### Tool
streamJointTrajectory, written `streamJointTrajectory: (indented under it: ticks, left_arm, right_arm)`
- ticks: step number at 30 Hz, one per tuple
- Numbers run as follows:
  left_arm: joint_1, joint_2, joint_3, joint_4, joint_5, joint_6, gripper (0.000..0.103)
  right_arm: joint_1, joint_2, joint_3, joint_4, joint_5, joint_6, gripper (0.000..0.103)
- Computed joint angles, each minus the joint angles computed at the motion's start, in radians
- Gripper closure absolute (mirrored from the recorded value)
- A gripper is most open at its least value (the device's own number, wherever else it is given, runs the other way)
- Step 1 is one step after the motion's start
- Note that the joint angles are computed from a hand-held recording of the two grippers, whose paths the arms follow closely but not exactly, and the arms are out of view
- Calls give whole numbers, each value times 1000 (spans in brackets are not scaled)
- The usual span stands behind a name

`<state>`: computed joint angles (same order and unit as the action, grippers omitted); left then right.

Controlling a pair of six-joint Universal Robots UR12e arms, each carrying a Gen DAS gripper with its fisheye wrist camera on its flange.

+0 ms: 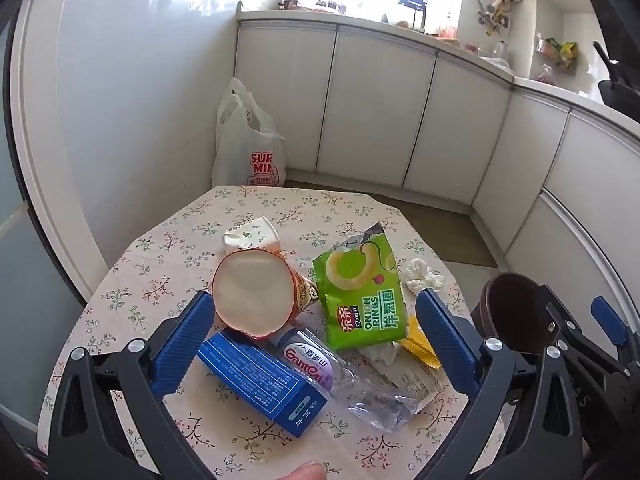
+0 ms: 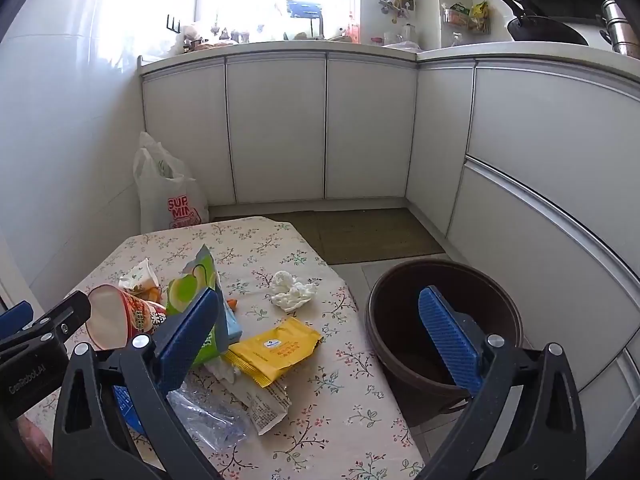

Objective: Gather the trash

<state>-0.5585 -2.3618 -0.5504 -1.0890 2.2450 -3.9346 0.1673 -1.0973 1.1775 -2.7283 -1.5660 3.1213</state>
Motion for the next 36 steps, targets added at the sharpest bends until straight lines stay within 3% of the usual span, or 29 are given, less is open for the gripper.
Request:
streamJointTrajectory:
  ticks: [36]
  left_arm:
    - [4,3,1,-41,-16,-17,6]
  right_arm:
    - [-2,5,0,-2,3,-2,7]
